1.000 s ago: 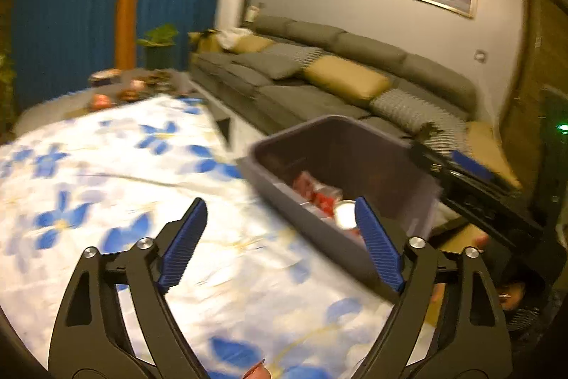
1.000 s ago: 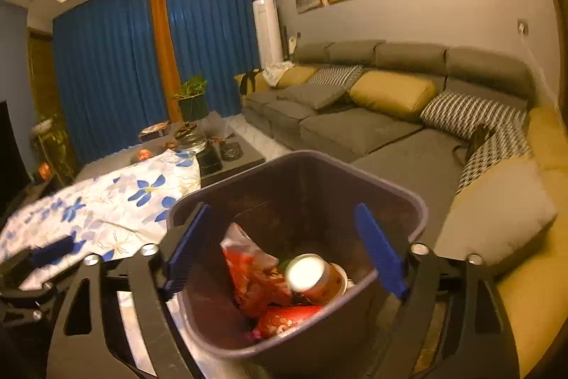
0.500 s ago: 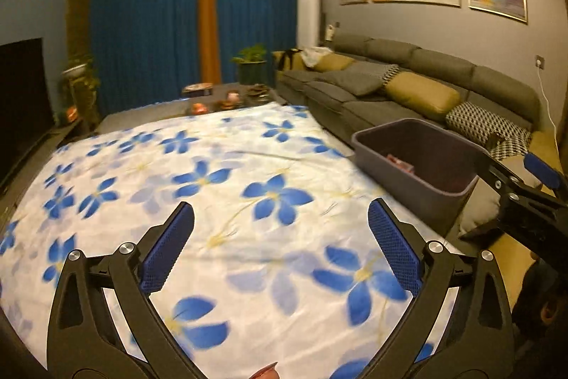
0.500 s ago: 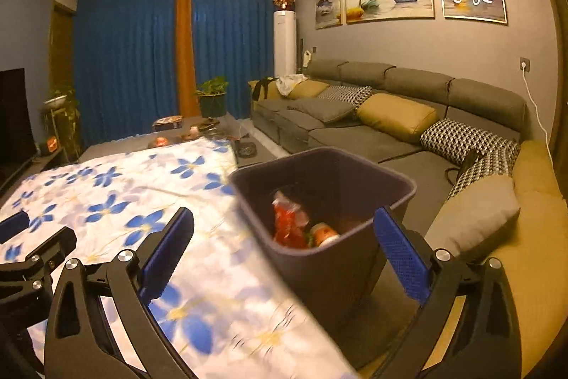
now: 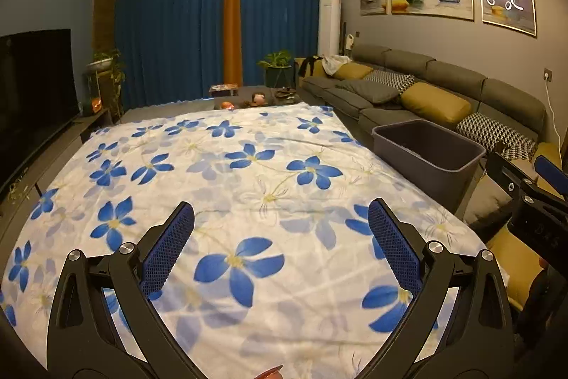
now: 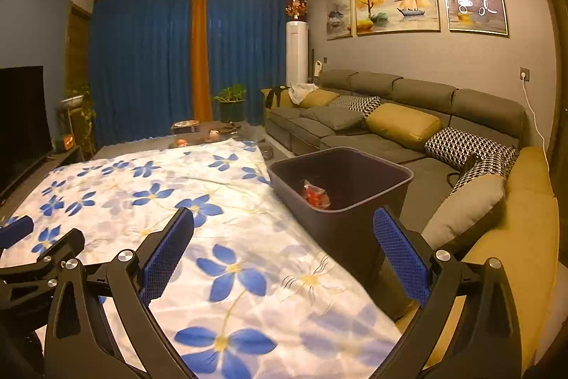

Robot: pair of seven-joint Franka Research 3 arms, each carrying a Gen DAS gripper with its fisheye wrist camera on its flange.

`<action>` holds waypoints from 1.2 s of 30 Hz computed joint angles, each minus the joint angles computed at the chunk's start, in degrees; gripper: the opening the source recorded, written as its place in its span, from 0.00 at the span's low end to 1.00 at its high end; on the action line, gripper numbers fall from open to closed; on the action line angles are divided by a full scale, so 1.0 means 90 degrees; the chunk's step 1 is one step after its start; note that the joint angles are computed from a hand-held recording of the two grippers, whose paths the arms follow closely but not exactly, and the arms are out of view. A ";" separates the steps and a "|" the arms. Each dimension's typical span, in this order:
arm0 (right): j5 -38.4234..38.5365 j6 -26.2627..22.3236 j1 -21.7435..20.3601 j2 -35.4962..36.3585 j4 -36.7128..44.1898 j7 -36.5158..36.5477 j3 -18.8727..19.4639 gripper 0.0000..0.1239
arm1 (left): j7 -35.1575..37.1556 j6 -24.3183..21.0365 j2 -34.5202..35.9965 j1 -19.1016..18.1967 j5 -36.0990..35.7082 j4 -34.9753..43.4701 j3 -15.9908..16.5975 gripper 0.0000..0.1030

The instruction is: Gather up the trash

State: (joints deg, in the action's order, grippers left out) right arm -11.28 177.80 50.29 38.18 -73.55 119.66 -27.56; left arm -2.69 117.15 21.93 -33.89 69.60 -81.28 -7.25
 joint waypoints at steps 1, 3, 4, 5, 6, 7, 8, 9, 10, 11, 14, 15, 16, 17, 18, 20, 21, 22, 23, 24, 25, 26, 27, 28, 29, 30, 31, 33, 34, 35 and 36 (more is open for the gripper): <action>-0.0029 0.0075 0.0127 -0.0091 -0.0183 0.0058 -0.0095 0.79 | -0.0085 -0.0003 -0.0093 -0.0017 0.0025 -0.0126 -0.0003 0.94; -0.0047 0.0195 0.0307 -0.0261 -0.0484 0.0069 -0.0212 0.79 | -0.0279 0.0012 -0.0276 -0.0018 0.0097 -0.0387 -0.0038 0.94; -0.0040 0.0237 0.0375 -0.0320 -0.0586 0.0045 -0.0254 0.79 | -0.0331 -0.0001 -0.0328 -0.0007 0.0122 -0.0457 -0.0070 0.94; -0.0029 0.0284 0.0450 -0.0375 -0.0690 0.0021 -0.0313 0.79 | -0.0388 -0.0029 -0.0389 -0.0001 0.0146 -0.0535 -0.0103 0.94; -0.0014 0.0320 0.0599 -0.0398 -0.0765 0.0044 -0.0469 0.79 | -0.0423 -0.0053 -0.0422 0.0011 0.0164 -0.0576 -0.0137 0.94; 0.0019 0.0364 0.0705 -0.0407 -0.0819 0.0051 -0.0587 0.79 | -0.0468 -0.0086 -0.0468 0.0016 0.0188 -0.0633 -0.0168 0.94; 0.0055 0.0433 0.0809 -0.0457 -0.0936 0.0034 -0.0683 0.79 | -0.0502 -0.0106 -0.0506 0.0028 0.0205 -0.0684 -0.0199 0.94; 0.0116 0.0469 0.0864 -0.0489 -0.1003 -0.0021 -0.0726 0.79 | -0.0523 -0.0118 -0.0534 0.0045 0.0213 -0.0717 -0.0227 0.94; 0.0187 0.0491 0.0909 -0.0499 -0.1033 -0.0080 -0.0759 0.79 | -0.0576 -0.0111 -0.0583 0.0064 0.0235 -0.0787 -0.0248 0.94; 0.0259 0.0519 0.0981 -0.0504 -0.1076 -0.0122 -0.0823 0.79 | -0.0603 -0.0117 -0.0603 0.0078 0.0256 -0.0809 -0.0273 0.94; 0.0481 0.0555 0.1095 -0.0506 -0.1122 -0.0298 -0.0914 0.79 | -0.0685 -0.0147 -0.0665 0.0112 0.0305 -0.0890 -0.0331 0.94; 0.0554 0.0561 0.1108 -0.0520 -0.1139 -0.0372 -0.0916 0.79 | -0.0703 -0.0157 -0.0680 0.0122 0.0312 -0.0910 -0.0348 0.94; 0.0624 0.0572 0.1108 -0.0523 -0.1144 -0.0448 -0.0903 0.79 | -0.0743 -0.0160 -0.0706 0.0128 0.0322 -0.0948 -0.0365 0.94; 0.0695 0.0568 0.1127 -0.0510 -0.1137 -0.0510 -0.0915 0.79 | -0.0767 -0.0154 -0.0720 0.0139 0.0334 -0.0968 -0.0380 0.94; 0.0760 0.0567 0.1150 -0.0503 -0.1141 -0.0564 -0.0934 0.79 | -0.0771 -0.0159 -0.0721 0.0148 0.0339 -0.0967 -0.0392 0.94; 0.0884 0.0583 0.1173 -0.0493 -0.1148 -0.0668 -0.0945 0.79 | -0.0786 -0.0177 -0.0728 0.0154 0.0358 -0.0976 -0.0410 0.94; 0.0941 0.0574 0.1189 -0.0487 -0.1148 -0.0714 -0.0958 0.79 | -0.0784 -0.0188 -0.0729 0.0154 0.0364 -0.0965 -0.0419 0.94; 0.0994 0.0577 0.1202 -0.0483 -0.1149 -0.0752 -0.0966 0.79 | -0.0790 -0.0192 -0.0731 0.0152 0.0377 -0.0958 -0.0426 0.94; 0.1038 0.0589 0.1210 -0.0480 -0.1154 -0.0795 -0.0972 0.79 | -0.0795 -0.0193 -0.0733 0.0151 0.0389 -0.0956 -0.0431 0.94; 0.1085 0.0600 0.1231 -0.0483 -0.1170 -0.0833 -0.0982 0.79 | -0.0800 -0.0200 -0.0732 0.0147 0.0399 -0.0953 -0.0435 0.94; 0.1131 0.0610 0.1253 -0.0478 -0.1179 -0.0870 -0.0994 0.79 | -0.0810 -0.0201 -0.0735 0.0146 0.0410 -0.0956 -0.0438 0.94; 0.1179 0.0622 0.1272 -0.0472 -0.1183 -0.0907 -0.1008 0.79 | -0.0819 -0.0192 -0.0738 0.0146 0.0421 -0.0959 -0.0440 0.94; 0.1225 0.0641 0.1299 -0.0477 -0.1208 -0.0943 -0.1031 0.79 | -0.0820 -0.0190 -0.0734 0.0146 0.0421 -0.0950 -0.0444 0.94; 0.1272 0.0651 0.1305 -0.0490 -0.1230 -0.0994 -0.1026 0.79 | -0.0825 -0.0198 -0.0729 0.0140 0.0427 -0.0941 -0.0447 0.94; 0.1320 0.0657 0.1309 -0.0497 -0.1242 -0.1042 -0.1023 0.79 | -0.0828 -0.0203 -0.0728 0.0135 0.0433 -0.0939 -0.0448 0.94; 0.1372 0.0665 0.1323 -0.0492 -0.1245 -0.1076 -0.1033 0.79 | -0.0818 -0.0202 -0.0725 0.0136 0.0431 -0.0926 -0.0449 0.94; 0.1420 0.0666 0.1339 -0.0490 -0.1247 -0.1110 -0.1047 0.79 | -0.0826 -0.0190 -0.0729 0.0134 0.0441 -0.0931 -0.0448 0.94; 0.1502 0.0669 0.1374 -0.0489 -0.1267 -0.1164 -0.1079 0.79 | -0.0827 -0.0192 -0.0734 0.0130 0.0446 -0.0927 -0.0450 0.94; 0.1537 0.0693 0.1370 -0.0507 -0.1295 -0.1205 -0.1064 0.79 | -0.0829 -0.0187 -0.0735 0.0130 0.0447 -0.0930 -0.0450 0.94; 0.1577 0.0699 0.1368 -0.0511 -0.1299 -0.1246 -0.1056 0.79 | -0.0832 -0.0192 -0.0736 0.0128 0.0448 -0.0931 -0.0451 0.94; 0.1616 0.0706 0.1388 -0.0506 -0.1305 -0.1278 -0.1075 0.79 | -0.0828 -0.0195 -0.0733 0.0129 0.0443 -0.0926 -0.0451 0.94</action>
